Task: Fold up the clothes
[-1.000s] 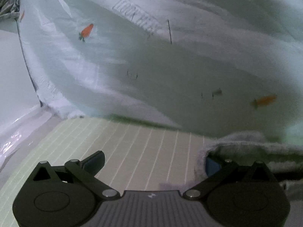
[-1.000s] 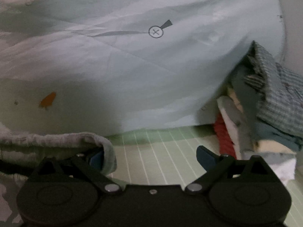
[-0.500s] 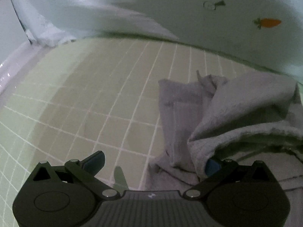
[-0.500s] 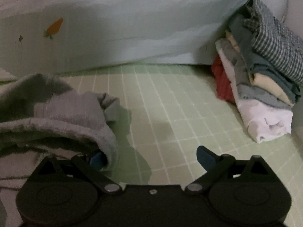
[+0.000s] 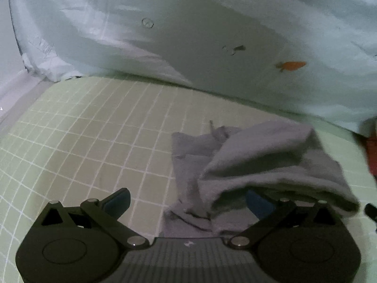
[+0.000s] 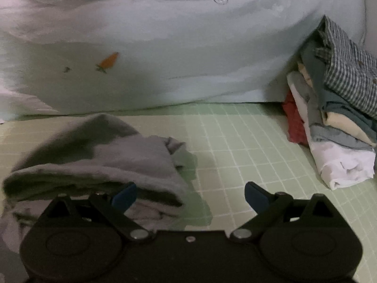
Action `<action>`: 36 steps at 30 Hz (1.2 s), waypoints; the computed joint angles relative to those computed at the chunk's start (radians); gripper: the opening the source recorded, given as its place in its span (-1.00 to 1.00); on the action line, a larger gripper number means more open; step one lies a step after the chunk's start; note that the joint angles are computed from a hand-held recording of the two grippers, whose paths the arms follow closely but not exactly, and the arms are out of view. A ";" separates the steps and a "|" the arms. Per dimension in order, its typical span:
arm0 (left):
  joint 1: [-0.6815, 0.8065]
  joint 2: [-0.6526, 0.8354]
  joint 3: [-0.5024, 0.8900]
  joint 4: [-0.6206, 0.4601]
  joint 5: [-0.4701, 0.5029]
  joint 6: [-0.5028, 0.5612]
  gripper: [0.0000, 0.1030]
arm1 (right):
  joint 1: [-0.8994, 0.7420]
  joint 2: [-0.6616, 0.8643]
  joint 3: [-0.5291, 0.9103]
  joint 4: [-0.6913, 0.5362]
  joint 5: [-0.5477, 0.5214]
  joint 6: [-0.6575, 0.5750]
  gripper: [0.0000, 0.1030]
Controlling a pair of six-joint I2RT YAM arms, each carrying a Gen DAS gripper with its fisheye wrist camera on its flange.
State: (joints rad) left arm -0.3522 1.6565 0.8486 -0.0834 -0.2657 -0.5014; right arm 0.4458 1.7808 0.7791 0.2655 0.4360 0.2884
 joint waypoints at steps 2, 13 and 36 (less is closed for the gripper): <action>-0.017 -0.058 -0.046 -0.005 -0.001 -0.015 1.00 | 0.018 -0.051 -0.047 -0.002 -0.005 0.004 0.92; -0.140 -0.225 -0.244 -0.182 -0.058 -0.226 1.00 | 0.043 -0.214 -0.273 -0.093 -0.066 0.107 0.92; -0.453 -0.276 -0.467 -0.247 -0.045 -0.541 0.96 | 0.115 -0.393 -0.564 -0.183 -0.197 0.277 0.94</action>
State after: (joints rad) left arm -0.8051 1.3808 0.3812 -0.3308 -0.3112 -1.0427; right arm 0.5612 1.3877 0.2148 0.0824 0.2392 0.5651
